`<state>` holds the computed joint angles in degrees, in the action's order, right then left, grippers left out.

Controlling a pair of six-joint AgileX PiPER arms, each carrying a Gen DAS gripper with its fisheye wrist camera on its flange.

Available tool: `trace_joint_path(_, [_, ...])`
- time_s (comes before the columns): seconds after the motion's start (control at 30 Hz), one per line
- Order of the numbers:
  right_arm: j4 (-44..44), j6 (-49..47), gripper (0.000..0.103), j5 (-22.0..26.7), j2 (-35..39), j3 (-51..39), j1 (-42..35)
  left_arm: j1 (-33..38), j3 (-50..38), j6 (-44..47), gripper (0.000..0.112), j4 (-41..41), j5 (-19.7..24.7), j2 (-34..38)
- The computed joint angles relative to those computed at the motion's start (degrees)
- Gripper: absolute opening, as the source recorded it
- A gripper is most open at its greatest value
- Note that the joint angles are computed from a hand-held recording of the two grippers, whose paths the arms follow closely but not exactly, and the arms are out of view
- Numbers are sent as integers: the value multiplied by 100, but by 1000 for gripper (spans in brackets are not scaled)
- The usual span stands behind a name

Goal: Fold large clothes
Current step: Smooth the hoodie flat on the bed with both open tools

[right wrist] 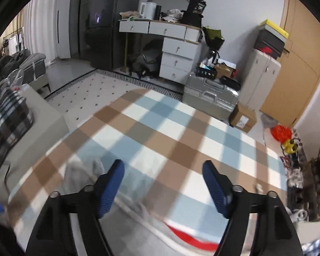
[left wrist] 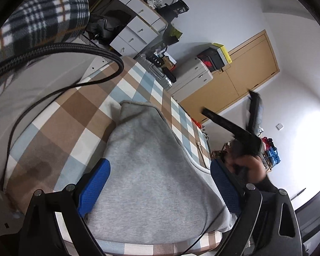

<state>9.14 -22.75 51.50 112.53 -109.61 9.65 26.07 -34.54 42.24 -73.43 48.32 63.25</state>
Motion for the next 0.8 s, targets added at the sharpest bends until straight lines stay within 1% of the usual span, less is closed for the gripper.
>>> trace_joint_path(0.03, [87,-238,90,225,-98,59,-172,-43,-4,-47,92,55,-8,-12])
trace_joint_path(0.07, [260,-692,90,474,-222,209,-425,-103,2,-83,92,81,-41,-33])
trace_joint_path(0.1, [249,-1019,90,493,-384,494,-585,-193,-8,-135,92,115,-91,-40])
trace_joint_path(0.17, [42,-1449,91,369,-638,1083,-793,-360,-36,-223,92,198,-143,-35])
trace_joint_path(0.2, [-28,-1676,90,366,-687,1331,-932,-479,-29,-292,92,247,-190,-58])
trace_joint_path(0.27, [-218,-1822,90,349,-621,1650,-1118,-756,-61,-447,92,379,-374,-60])
trace_joint_path(0.33, [-40,-1933,89,371,-435,1700,-1313,-1081,-129,-546,92,542,-511,-34])
trace_joint_path(0.4, [227,-1960,89,679,-85,1440,-1465,-1412,-239,-570,92,702,-583,28])
trace_joint_path(0.43, [244,-1892,88,814,120,1262,-1477,-1567,-281,-666,92,851,-700,25])
trace_joint_path(0.47, [284,-1895,87,923,300,1095,-1502,-1826,-333,-865,92,1130,-945,-17])
trace_joint_path(0.5, [328,-1917,81,999,454,950,-1510,-2145,-432,-1119,92,1560,-1187,-38])
trace_joint_path(0.53, [377,-1935,66,1044,537,885,-1514,-2377,-482,-1281,92,1866,-1367,-62])
trace_joint_path(0.57, [424,-1883,54,1161,675,714,-1507,-2613,-507,-1394,92,2114,-1543,-107])
trace_joint_path(0.6, [499,-1794,29,1482,937,321,-1499,-2699,-501,-1339,92,2149,-1603,-109])
trace_joint_path(0.63, [555,-1759,13,1645,1086,108,-1492,-2806,-480,-1331,92,2181,-1698,-106])
trace_joint_path(0.67, [508,-1717,12,1578,1100,98,-1455,-2958,-491,-1511,92,2375,-1819,-82])
trace_joint_path(0.7, [333,-1597,1,1286,1052,188,-1363,-3094,-538,-1768,92,2663,-1899,-23])
trace_joint_path(0.73, [215,-1436,0,1074,1051,196,-1308,-3133,-562,-1807,92,2722,-1918,47])
trace_joint_path(0.8, [-19,-950,0,766,1133,37,-1263,-3096,-668,-1709,92,2627,-1760,202])
